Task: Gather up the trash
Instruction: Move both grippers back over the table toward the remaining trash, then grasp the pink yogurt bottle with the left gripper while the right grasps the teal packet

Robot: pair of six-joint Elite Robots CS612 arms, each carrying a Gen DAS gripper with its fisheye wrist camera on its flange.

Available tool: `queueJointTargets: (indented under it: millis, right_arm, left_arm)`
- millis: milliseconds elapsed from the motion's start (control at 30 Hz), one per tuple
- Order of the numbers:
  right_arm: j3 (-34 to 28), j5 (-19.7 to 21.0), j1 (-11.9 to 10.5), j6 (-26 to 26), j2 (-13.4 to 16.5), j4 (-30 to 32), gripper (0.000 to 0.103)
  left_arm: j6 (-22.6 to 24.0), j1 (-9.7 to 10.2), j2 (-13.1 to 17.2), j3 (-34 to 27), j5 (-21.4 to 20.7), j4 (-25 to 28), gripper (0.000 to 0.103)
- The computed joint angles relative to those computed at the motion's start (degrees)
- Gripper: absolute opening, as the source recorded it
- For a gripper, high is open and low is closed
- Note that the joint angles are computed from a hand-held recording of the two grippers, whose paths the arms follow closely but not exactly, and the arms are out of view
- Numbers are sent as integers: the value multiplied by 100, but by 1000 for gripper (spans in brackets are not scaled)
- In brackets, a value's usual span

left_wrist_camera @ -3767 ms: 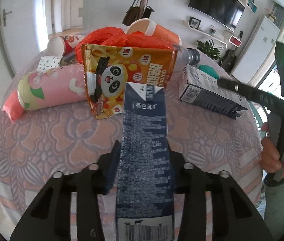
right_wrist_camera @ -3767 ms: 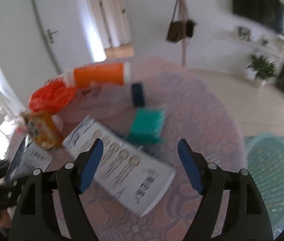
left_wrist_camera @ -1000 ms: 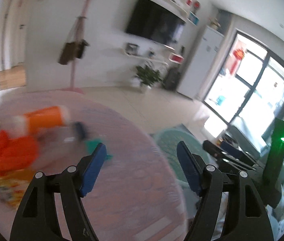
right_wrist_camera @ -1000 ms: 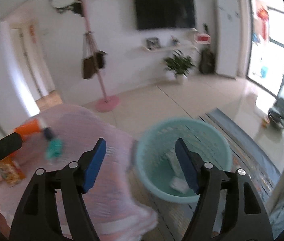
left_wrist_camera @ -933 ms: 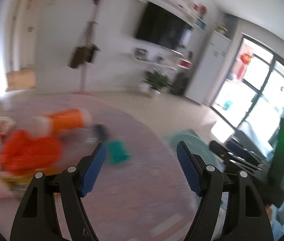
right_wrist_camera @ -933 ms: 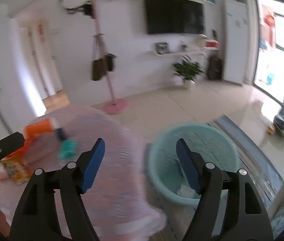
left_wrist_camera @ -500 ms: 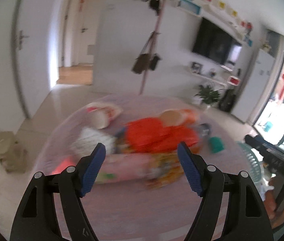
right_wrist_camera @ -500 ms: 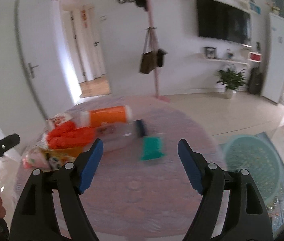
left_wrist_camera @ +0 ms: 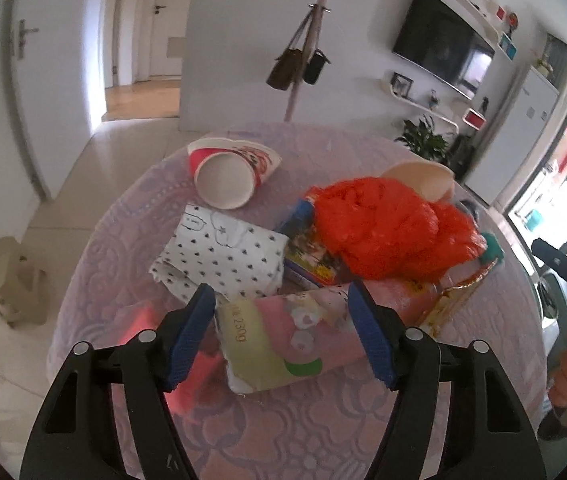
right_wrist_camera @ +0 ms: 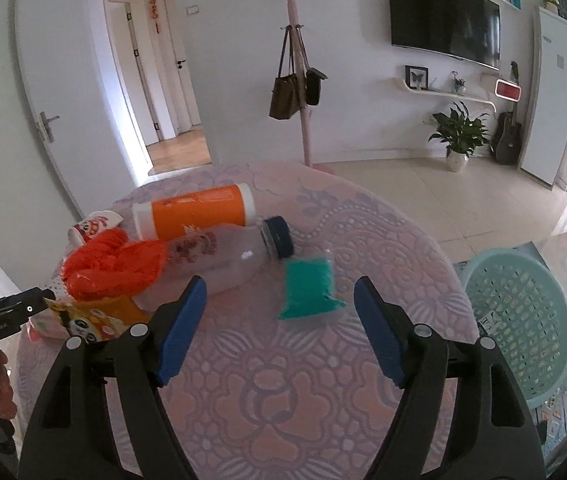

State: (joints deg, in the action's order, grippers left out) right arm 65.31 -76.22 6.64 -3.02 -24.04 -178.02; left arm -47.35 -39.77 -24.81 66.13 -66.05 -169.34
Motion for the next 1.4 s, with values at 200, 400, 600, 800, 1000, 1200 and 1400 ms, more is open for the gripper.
queueJointTargets:
  millis: [200,400,600,800,1000,1200,1400]
  right_arm:
    - [-121,21,-97,208,60,188,72]
    - [-78,149,-157,264,59,189,72]
    - [6,113,-141,179,51,16,72]
    - [-360,-31,-108,-165,178,393,72]
    - [-1020,-252,10,-430,475,1186,72]
    - [-1355,-530,77,-434,671,1516,72]
    - [-1553,-660,116,-594,764,1813,52]
  left_arm:
    - [172,-56,-139,241,-569,-159,67]
    - [748,-149,-238,231,-1259,117,73]
    - [1388,-238,-65,-235,-952,408,75]
    - [1661,-207,387,-1322,-778,2045,75]
    - [1348,-190,472,-1393,-946,2240,59]
    - [850,-208,297,-828,-1119,1308,47]
    - [592,-275,223,-497,-1167,471,47]
